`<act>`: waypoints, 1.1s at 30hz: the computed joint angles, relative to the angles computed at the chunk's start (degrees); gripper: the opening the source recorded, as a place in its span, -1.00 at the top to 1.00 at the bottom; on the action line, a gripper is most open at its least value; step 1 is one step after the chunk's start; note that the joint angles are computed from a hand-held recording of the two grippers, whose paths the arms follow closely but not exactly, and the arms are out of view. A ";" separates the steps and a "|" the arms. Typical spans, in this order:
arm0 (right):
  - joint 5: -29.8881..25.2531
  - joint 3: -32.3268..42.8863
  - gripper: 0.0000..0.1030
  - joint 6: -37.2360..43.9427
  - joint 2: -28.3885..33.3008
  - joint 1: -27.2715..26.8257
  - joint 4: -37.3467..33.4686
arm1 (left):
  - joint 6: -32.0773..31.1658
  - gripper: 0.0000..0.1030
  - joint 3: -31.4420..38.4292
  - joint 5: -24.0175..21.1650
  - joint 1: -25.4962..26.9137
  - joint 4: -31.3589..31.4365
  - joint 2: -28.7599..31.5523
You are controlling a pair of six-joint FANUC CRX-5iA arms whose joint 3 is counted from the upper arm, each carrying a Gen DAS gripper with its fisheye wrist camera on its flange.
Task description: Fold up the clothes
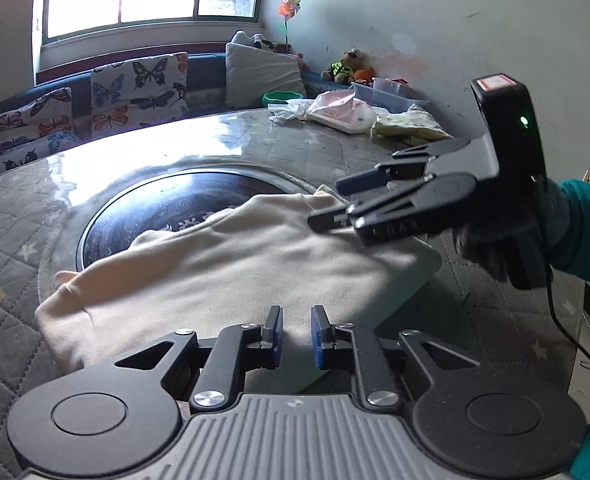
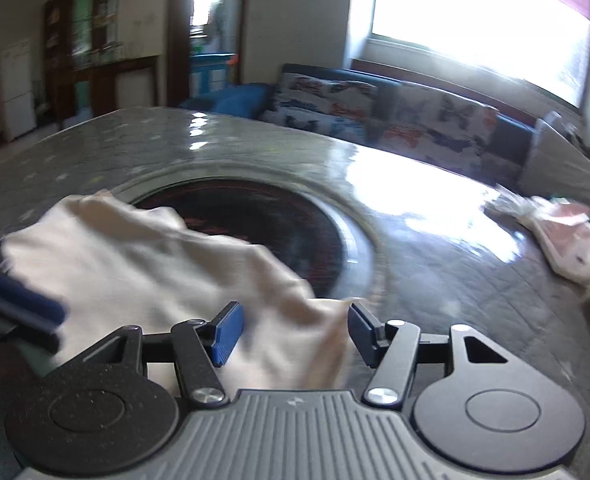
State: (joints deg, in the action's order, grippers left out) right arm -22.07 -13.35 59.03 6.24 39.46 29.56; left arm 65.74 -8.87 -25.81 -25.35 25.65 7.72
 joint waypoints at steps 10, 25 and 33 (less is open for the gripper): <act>-4.21 13.32 -0.41 23.13 5.33 1.96 -20.81 | -1.00 0.57 -0.85 0.35 0.05 1.17 -0.41; -12.37 30.24 -0.59 25.61 17.94 3.48 -22.66 | -3.49 0.50 -4.06 2.62 0.30 6.00 -1.58; -14.98 34.04 -0.75 33.82 19.04 3.74 -29.84 | 7.22 0.33 -4.83 4.98 1.57 -1.51 -4.78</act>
State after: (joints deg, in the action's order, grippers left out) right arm -37.05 20.70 92.85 25.28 43.20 -0.28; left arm 72.96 -13.70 -20.83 -23.78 24.14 2.94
